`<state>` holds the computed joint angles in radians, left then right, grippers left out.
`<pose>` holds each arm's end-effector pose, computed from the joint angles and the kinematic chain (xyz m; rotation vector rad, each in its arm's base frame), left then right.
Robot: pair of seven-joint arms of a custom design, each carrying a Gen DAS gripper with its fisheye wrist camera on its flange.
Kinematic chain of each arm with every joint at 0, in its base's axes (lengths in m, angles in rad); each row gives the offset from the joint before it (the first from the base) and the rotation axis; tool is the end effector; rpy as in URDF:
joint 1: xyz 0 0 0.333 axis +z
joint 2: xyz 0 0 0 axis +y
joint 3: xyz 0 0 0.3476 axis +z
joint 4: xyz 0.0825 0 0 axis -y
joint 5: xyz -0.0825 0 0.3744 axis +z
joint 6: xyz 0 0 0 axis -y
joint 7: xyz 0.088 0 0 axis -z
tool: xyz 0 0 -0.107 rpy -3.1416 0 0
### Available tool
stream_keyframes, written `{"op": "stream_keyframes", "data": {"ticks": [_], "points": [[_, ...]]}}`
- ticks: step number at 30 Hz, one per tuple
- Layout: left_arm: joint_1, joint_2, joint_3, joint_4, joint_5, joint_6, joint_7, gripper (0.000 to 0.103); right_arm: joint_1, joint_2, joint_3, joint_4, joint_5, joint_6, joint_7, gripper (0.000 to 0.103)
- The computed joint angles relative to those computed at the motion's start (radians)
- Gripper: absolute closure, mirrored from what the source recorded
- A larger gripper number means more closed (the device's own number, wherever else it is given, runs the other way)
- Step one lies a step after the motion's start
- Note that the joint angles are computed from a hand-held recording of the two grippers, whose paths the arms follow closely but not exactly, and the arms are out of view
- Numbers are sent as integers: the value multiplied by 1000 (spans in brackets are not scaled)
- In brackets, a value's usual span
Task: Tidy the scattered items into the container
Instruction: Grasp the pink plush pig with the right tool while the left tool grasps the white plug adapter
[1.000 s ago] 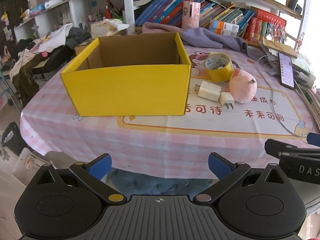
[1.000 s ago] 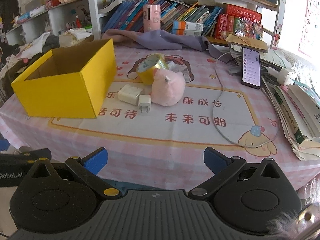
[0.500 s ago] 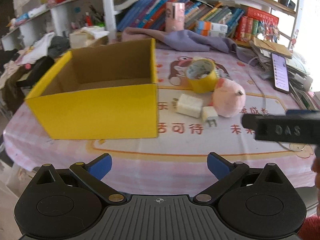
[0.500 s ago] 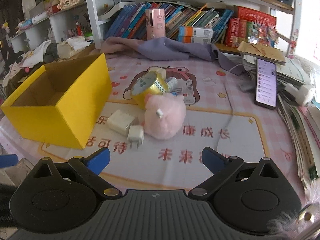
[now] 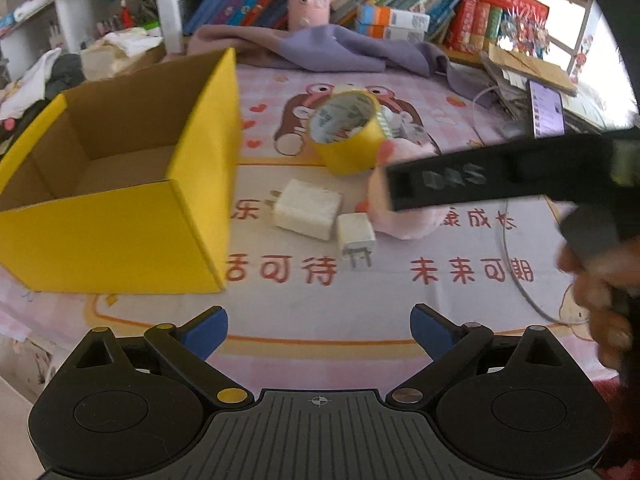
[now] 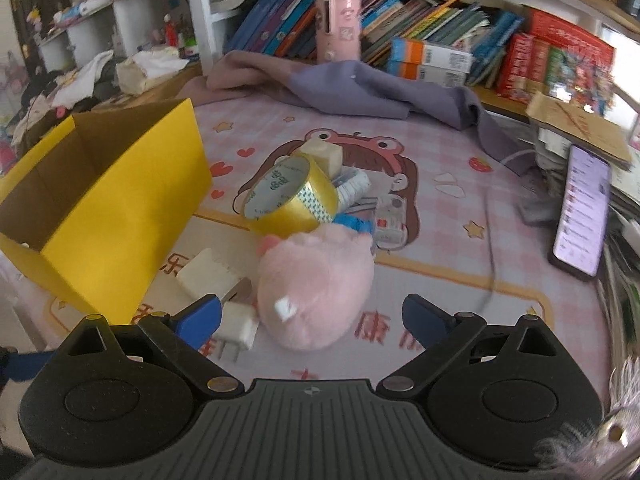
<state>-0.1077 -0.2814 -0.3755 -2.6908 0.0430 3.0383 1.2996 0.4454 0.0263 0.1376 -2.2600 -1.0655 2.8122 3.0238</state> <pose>0.3779 -0.2059 0.4229 -1.6341 2.1523 -0.7107 0.4289 0.3334 0.4279 -1.8226 1.7054 -0.5960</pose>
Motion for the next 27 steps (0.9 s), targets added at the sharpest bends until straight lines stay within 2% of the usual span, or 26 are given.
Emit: {"op": "stream_keyframes", "data": {"ticks": [6, 7, 8, 9, 10, 12, 14, 16, 20, 24, 27], "points": [[90, 52, -99, 50, 100, -5, -119, 20, -26, 94, -40, 44, 82, 132, -177, 4], [115, 64, -121, 62, 137, -12, -158, 26, -21, 103, -51, 49, 71, 138, -180, 8], [137, 77, -140, 74, 177, -17, -200, 30, -16, 108, -62, 51, 61, 135, -184, 17], [157, 91, -156, 87, 216, -21, -242, 33, -16, 107, -69, 48, 61, 135, -197, 37], [172, 105, -168, 102, 253, -25, -283, 38, -33, 99, -75, 25, 90, 188, -220, 42], [195, 137, -182, 129, 323, -27, -356, 47, -33, 69, -103, -3, 53, 209, -170, 47], [219, 181, -198, 166, 412, -33, -443, 52, -40, 39, -110, -24, -9, 182, -118, 47], [224, 224, -198, 203, 495, -43, -522, 53, -65, 12, -99, -57, 10, 173, -134, 47], [185, 282, -165, 259, 607, -70, -610, 55, -103, -19, -77, -107, 49, 183, -187, 45], [128, 320, -121, 301, 663, -120, -654, 60, -122, -13, -66, -104, -3, 195, -166, 38], [86, 334, -77, 316, 710, -145, -713, 61, -124, -1, -61, -98, 41, 190, -207, 25]]}}
